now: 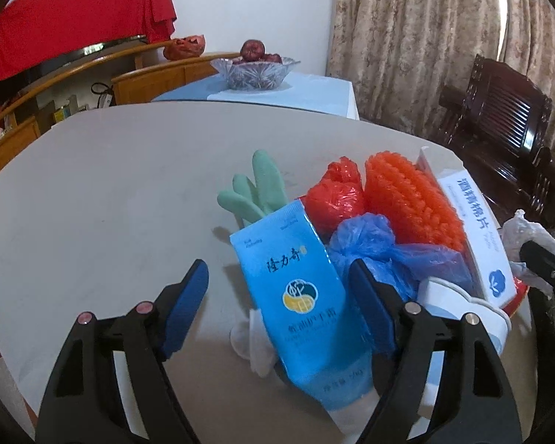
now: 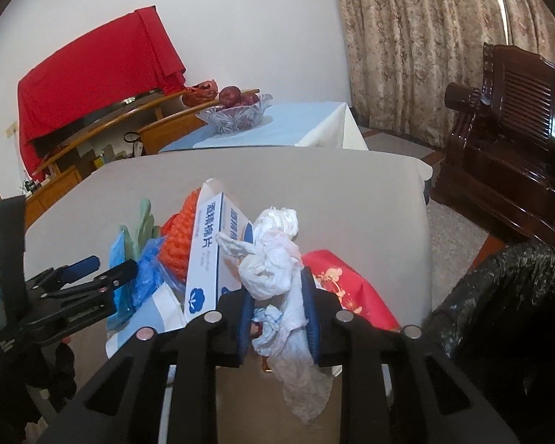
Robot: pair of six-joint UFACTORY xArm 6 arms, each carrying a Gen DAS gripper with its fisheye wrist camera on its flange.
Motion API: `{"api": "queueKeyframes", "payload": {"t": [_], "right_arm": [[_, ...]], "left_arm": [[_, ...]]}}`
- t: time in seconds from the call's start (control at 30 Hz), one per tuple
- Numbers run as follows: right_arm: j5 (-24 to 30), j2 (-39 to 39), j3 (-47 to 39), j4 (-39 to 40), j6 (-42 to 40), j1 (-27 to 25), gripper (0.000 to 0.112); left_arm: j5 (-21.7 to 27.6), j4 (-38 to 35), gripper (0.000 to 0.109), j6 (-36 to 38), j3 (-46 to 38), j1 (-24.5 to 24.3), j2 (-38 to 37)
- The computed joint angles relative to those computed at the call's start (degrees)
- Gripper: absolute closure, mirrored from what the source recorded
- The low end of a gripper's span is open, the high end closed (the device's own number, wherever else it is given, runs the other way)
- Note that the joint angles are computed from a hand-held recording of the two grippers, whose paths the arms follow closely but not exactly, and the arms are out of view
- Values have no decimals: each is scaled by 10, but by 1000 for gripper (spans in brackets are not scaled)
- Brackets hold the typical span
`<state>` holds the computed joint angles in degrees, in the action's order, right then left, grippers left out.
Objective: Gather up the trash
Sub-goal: 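Grasp the blue lotion tube with the left gripper while the right grasps white tissues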
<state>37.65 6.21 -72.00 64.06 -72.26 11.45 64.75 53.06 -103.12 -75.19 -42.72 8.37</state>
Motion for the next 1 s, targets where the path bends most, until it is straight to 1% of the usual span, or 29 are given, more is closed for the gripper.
{"api": "queueKeyframes", "payload": {"t": [0.03, 0.1, 0.17, 0.3, 0.5, 0.67, 0.73, 0.87, 1.0], "right_arm": [[-1, 2, -2, -1, 0, 2, 88], [-2, 3, -2, 1, -3, 4, 88], [-5, 5, -2, 0, -5, 7, 88], [-7, 3, 1, -3, -5, 11, 88], [2, -13, 9, 11, -19, 5, 88], [18, -28, 14, 22, -28, -5, 88], [23, -35, 18, 24, -30, -9, 88], [32, -47, 24, 27, -32, -15, 88], [44, -50, 21, 34, -39, -24, 88]], "left_arm": [[-5, -3, 39, 2, 1, 2, 0], [-17, -7, 43, 4, 3, 6, 0], [-41, -7, 50, -2, 15, 13, -7], [-52, 5, 55, -20, 24, 11, -13], [-15, 36, 61, -39, 8, -18, -18], [27, 67, 64, -26, -25, -50, -12], [46, 81, 68, -22, -39, -61, -7], [73, 96, 68, -15, -56, -74, 0], [82, 103, 68, -11, -64, -79, 1]]}}
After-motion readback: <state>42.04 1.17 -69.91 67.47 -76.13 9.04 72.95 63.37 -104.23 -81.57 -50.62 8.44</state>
